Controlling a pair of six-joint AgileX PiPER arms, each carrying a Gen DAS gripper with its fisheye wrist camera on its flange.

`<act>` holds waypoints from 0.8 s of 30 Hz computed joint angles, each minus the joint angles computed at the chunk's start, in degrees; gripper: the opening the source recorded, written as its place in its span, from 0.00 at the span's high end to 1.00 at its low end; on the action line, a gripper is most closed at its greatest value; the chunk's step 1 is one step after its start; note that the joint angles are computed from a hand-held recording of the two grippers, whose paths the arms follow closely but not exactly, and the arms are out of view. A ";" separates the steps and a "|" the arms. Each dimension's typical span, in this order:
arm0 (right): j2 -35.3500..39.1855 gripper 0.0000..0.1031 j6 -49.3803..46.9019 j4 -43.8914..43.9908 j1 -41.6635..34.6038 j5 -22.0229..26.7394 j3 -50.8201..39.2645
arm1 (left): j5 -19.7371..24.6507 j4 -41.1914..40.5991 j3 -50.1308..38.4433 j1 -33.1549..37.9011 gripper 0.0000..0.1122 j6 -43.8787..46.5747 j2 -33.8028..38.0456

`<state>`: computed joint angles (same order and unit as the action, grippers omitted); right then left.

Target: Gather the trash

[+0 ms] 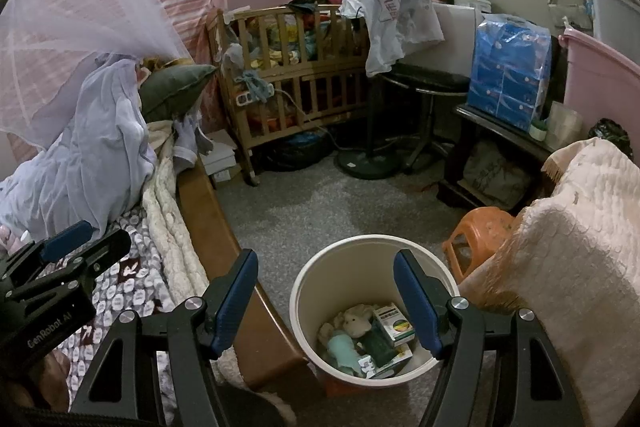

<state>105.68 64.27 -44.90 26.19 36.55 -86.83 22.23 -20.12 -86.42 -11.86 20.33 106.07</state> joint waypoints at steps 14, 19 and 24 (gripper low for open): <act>0.85 0.34 0.14 0.24 -0.28 -0.74 0.00 | 0.72 2.06 -0.41 -0.30 0.43 -2.33 0.37; 1.13 0.34 -1.12 1.25 -0.81 -0.99 -0.32 | 0.92 2.37 -0.51 -0.53 0.43 -2.40 0.43; 1.78 0.34 -1.78 1.47 -0.85 -0.78 -1.30 | 2.40 2.24 -2.14 -0.43 0.43 -2.48 1.28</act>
<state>107.46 62.49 -43.43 25.34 35.77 -88.13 24.63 -17.87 -88.56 -12.29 17.85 107.36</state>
